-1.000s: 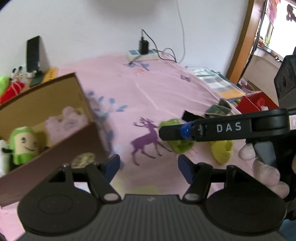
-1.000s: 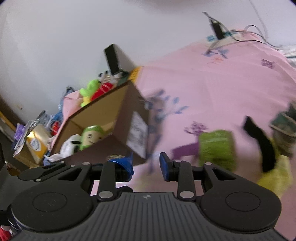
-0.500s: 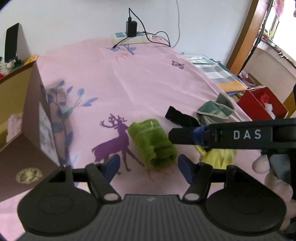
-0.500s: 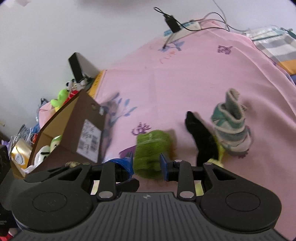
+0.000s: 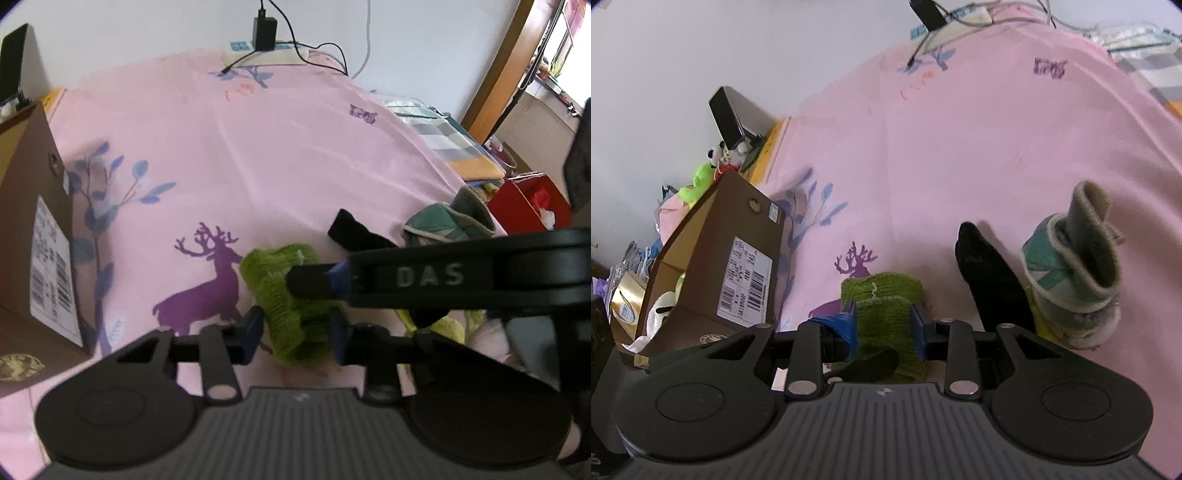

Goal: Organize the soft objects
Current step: 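Grasp the green knit cloth with the right gripper, then carry the green knit cloth into the cardboard box and release it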

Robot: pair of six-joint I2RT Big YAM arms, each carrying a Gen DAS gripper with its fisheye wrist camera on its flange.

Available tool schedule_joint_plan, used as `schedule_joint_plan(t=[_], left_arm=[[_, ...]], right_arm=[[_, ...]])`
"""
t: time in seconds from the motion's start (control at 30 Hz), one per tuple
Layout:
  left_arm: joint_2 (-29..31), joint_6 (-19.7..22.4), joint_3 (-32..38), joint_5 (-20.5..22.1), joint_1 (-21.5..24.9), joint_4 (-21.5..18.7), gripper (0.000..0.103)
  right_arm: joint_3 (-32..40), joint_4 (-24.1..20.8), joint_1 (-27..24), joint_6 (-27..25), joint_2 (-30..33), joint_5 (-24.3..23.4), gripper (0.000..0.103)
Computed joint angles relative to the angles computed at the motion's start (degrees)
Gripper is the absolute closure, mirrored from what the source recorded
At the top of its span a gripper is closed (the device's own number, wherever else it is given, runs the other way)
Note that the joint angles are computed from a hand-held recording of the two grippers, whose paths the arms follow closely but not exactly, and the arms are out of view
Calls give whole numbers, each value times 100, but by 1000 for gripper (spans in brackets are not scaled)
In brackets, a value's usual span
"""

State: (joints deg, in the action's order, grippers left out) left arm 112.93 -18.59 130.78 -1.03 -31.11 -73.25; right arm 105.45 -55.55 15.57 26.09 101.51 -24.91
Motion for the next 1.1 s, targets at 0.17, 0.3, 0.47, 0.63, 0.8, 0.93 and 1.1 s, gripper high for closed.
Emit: schedule_joint_plan(t=[0.17,0.3,0.47,0.63,0.8,0.93,1.1], left_arm=[[-48,82,-121,-126,-9,34,90],[-255,53,-353,-24,32,220,91],[-653,35,-760,81,96,514,91],[-1128,173,-1183,45,152,799,91],[-1636,210,-1564,101,367,1075,91],[-2038,353,-1828,87,594,1334,91],[-2382,504,-2109,104,978,1485,91]], right_arm=[[80,-129,-2,-5,110,-146,89],[24,-73,5,-54,31,-189,90],[-49,17,57,-56,-166,-271,90],[-114,271,282,-205,-415,-32,90],[-50,654,569,-117,-526,154,90],[98,1072,801,29,-522,218,90],[621,1189,1123,158,-201,268,90]])
